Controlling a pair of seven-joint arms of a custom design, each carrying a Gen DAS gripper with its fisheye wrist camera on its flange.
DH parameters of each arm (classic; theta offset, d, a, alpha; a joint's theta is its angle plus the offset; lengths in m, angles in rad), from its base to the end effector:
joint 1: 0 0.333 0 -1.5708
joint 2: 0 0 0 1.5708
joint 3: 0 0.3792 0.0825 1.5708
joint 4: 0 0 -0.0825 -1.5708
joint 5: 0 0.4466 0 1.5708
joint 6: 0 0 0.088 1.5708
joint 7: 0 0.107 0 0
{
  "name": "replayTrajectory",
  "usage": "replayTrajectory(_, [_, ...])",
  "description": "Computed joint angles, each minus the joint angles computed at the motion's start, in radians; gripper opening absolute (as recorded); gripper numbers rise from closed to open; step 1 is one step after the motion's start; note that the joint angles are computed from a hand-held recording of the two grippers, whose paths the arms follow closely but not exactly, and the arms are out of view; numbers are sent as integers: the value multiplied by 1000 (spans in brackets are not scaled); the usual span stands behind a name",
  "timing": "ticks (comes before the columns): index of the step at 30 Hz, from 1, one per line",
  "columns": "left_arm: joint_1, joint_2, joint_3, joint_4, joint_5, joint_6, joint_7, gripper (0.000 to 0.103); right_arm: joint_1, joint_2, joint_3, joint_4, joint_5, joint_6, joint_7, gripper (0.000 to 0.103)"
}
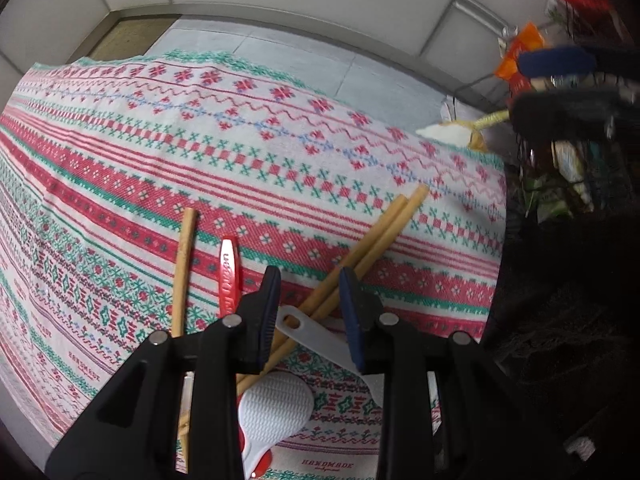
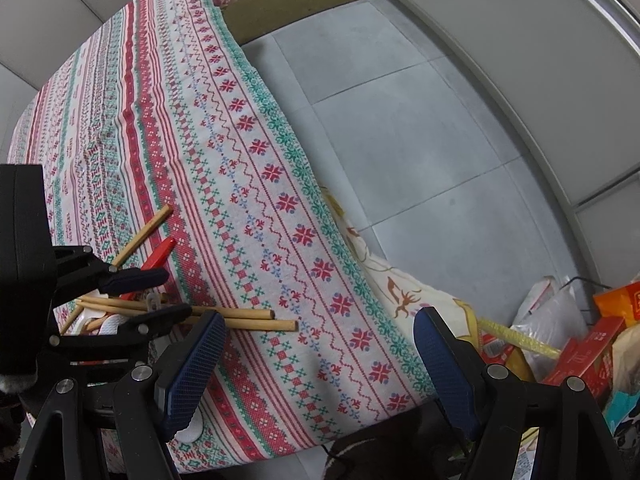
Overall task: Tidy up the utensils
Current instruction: 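Close the left tool on a chopstick and lift it upright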
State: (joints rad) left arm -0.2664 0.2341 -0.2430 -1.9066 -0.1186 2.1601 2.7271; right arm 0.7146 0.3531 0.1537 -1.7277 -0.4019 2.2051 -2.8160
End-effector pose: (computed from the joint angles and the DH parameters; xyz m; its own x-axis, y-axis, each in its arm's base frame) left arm 0.5942 -0.3274 0.4108 -0.9986 0.0264 0.0451 0.0194 0.9885 -0.1498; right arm 0.4972 0.5486 0.4234 -0.7035 -0.6856 -0.1871 -0.6422 0.7260 -0.2460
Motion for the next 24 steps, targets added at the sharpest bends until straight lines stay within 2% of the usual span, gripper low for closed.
replayTrajectory(2, [0,-16,-3,-27,-6,28,8,32,1,0,-1,0,-3,1,2,82])
replayTrajectory(7, [-12,-21,4,-49,16,89,-68,36,2,0,-1,0,-5,5,6,82])
replayTrajectory(9, [-30,-22,19,-80,93,181,-140,36,2,-1,-2,0,-6,5,8,82])
replayTrajectory(12, [-18,-14,17,-74,68,215,-180,37,2,-1,-2,-1,-8,8,10,82])
replayTrajectory(18, [-11,-2,-2,-61,44,217,-142,36,1,1,-2,2,-10,13,7,82])
replayTrajectory(24, [-43,54,-11,17,30,168,-209,36,-3,-7,-2,-17,3,24,23,82])
